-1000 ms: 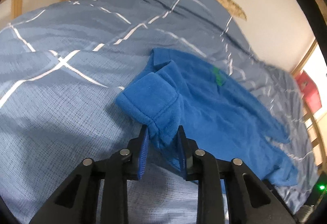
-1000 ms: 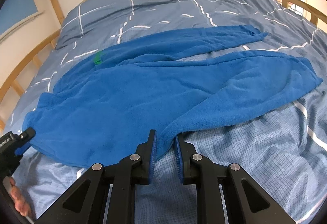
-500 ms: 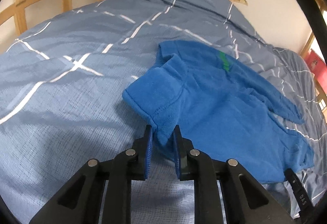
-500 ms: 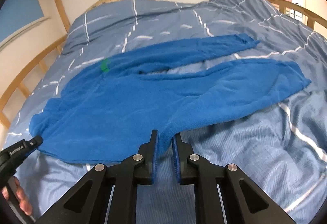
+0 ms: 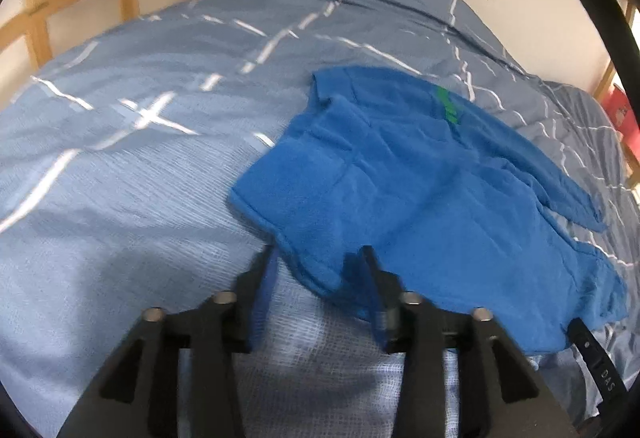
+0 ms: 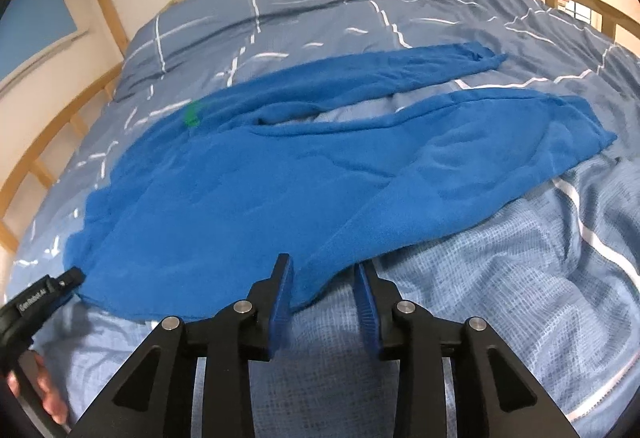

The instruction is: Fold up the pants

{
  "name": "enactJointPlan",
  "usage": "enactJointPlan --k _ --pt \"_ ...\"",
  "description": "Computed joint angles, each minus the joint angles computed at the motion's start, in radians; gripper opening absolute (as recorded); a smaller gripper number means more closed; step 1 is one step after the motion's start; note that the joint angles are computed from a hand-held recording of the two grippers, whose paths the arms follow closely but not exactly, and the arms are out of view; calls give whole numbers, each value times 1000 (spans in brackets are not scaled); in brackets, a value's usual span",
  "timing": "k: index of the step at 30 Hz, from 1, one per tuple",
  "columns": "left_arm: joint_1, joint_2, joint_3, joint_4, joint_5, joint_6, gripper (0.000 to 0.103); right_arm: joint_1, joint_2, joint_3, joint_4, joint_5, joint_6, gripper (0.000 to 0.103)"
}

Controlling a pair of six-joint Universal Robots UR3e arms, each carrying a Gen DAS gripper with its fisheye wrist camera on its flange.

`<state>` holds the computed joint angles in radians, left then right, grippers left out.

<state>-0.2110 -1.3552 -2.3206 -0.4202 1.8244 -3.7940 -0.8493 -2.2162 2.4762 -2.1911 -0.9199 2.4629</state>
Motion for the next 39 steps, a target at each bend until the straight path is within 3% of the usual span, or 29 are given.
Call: enactJointPlan --k 4,9,14,23,27,32,39 --pt "-3 28 -17 12 -7 -25 19 3 -18 2 0 6 -3 18" --pt "-69 55 51 -34 61 -89 17 -105 -157 -24 193 111 -92 15" --pt "-73 23 194 -139 68 -83 17 -83 -84 -125 179 148 -58 14" --pt "6 -149 520 -253 40 23 17 158 332 -426 -168 102 232 13" --pt "48 -234 648 -307 -6 41 17 285 552 -643 -232 36 327 12" --pt "101 -399 867 -415 -52 64 17 426 803 -915 -250 -86 379 12" --pt "156 -657 1189 -560 -98 83 17 565 1187 -1418 -75 -221 412 12"
